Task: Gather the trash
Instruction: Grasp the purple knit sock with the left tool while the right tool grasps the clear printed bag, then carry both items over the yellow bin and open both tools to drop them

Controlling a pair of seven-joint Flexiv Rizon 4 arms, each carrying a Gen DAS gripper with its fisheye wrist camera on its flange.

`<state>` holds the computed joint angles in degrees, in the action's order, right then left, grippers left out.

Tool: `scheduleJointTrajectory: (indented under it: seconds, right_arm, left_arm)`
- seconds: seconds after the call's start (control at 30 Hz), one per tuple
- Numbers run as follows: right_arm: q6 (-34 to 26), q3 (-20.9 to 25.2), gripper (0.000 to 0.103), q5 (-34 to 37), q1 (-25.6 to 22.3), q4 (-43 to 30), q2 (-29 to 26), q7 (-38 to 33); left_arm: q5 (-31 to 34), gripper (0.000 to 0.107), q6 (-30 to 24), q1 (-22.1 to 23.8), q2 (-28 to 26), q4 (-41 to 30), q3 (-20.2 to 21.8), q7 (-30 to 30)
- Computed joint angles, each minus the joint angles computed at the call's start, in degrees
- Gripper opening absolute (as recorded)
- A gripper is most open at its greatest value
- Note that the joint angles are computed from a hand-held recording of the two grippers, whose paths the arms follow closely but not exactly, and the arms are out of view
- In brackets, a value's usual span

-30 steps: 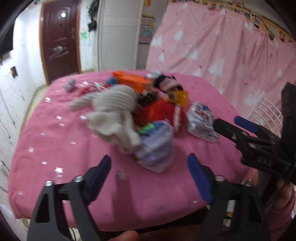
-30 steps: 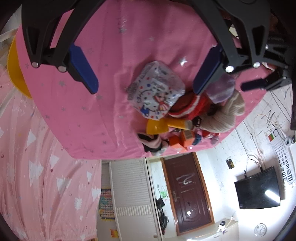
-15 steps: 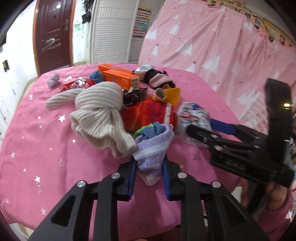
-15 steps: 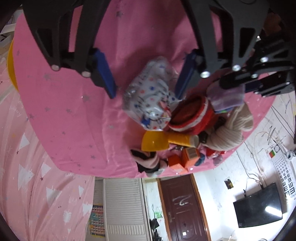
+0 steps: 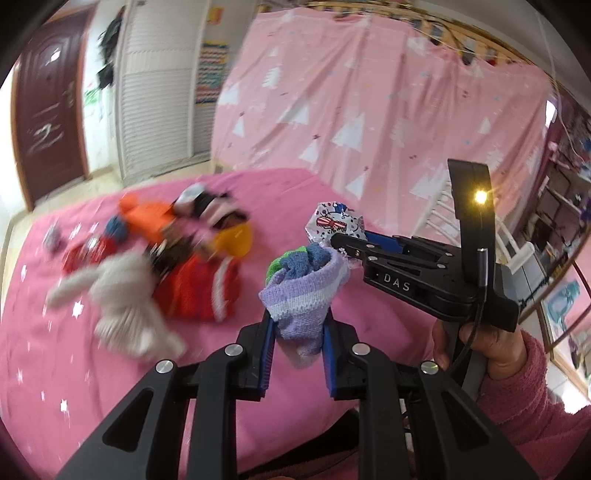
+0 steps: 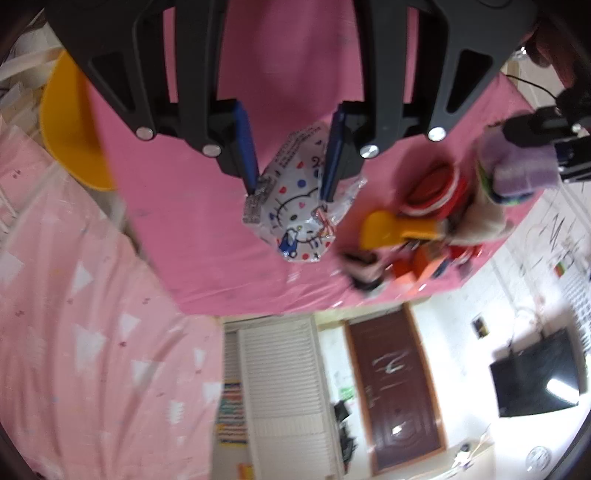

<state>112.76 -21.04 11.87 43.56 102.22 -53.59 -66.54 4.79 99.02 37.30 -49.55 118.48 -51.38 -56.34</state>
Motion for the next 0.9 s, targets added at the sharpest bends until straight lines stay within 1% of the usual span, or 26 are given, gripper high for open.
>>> scheduleJointTrajectory:
  seconds: [0.1, 0.2, 0.27, 0.3, 0.33, 0.4, 0.47, 0.5, 0.53, 0.63, 0.73, 0.8, 0.9]
  right_arm:
    - [1.41, -4.37, 0.033, 4.46, 2.45, 2.55, 0.30, 0.56]
    - [2.48, -7.75, 0.033, 8.51, 3.90, 5.33, 0.58, 0.84]
    - [2.86, -9.92, 0.033, 11.30, 4.96, 7.29, 0.71, 1.29]
    - [3.01, -10.79, 0.033, 12.47, 4.96, 8.18, 0.83, 1.65]
    - [3.31, -11.33, 0.033, 13.40, 4.60, 9.02, 0.98, 2.04]
    - [4.45, -9.78, 0.033, 13.23, 1.38, 10.05, 2.16, 2.49]
    - [5.08, -7.74, 0.033, 13.04, -2.27, 10.91, 3.34, 2.94]
    - [5.15, -6.40, 0.033, 12.50, -4.25, 10.99, 3.76, 3.10]
    - [5.37, -4.65, 0.033, 11.69, -6.66, 11.25, 4.26, 3.25]
    - [5.58, -1.79, 0.033, 10.47, -10.52, 11.23, 4.65, 3.58]
    - [5.01, 1.74, 0.033, 8.18, -15.04, 10.54, 4.57, 4.27]
    - [3.88, 2.55, 0.034, 7.38, -15.97, 9.78, 4.10, 5.04]
    - [3.39, 4.93, 0.035, 5.02, -18.74, 9.21, 3.71, 6.09]
  left_arm:
    - [-0.42, 0.016, -1.85, -2.17, 1.00, -1.94, -0.94, 0.84]
    - [-2.23, 0.016, -5.04, -5.11, 1.50, -4.75, -1.79, 2.67]
    - [-4.48, 0.016, -8.05, -8.48, 2.16, -7.69, -1.53, 3.97]
    - [-5.41, 0.016, -8.94, -9.42, 2.16, -8.47, -1.57, 4.63]
    - [-6.82, 0.016, -11.22, -11.42, 2.29, -10.46, -1.23, 5.15]
    - [-9.35, 0.016, -14.48, -14.95, 2.62, -13.50, 0.09, 5.63]
    - [-11.67, 0.016, -18.03, -20.66, 2.73, -17.87, 3.77, 5.26]
    - [-12.55, 0.016, -19.22, -22.71, 2.60, -19.39, 5.35, 5.20]
    - [-13.48, 0.016, -21.38, -25.99, 2.33, -22.06, 7.96, 4.60]
    - [-14.99, 0.016, -26.62, -35.10, 0.81, -29.68, 16.16, 2.31]
    - [-16.03, 0.016, -30.67, -42.12, -1.45, -36.15, 22.81, -0.12]
    - [-17.05, 0.021, -33.20, -45.08, -2.75, -39.38, 25.85, -1.09]
    - [-18.58, 0.041, -35.43, -47.84, -4.02, -42.05, 28.65, -0.85]
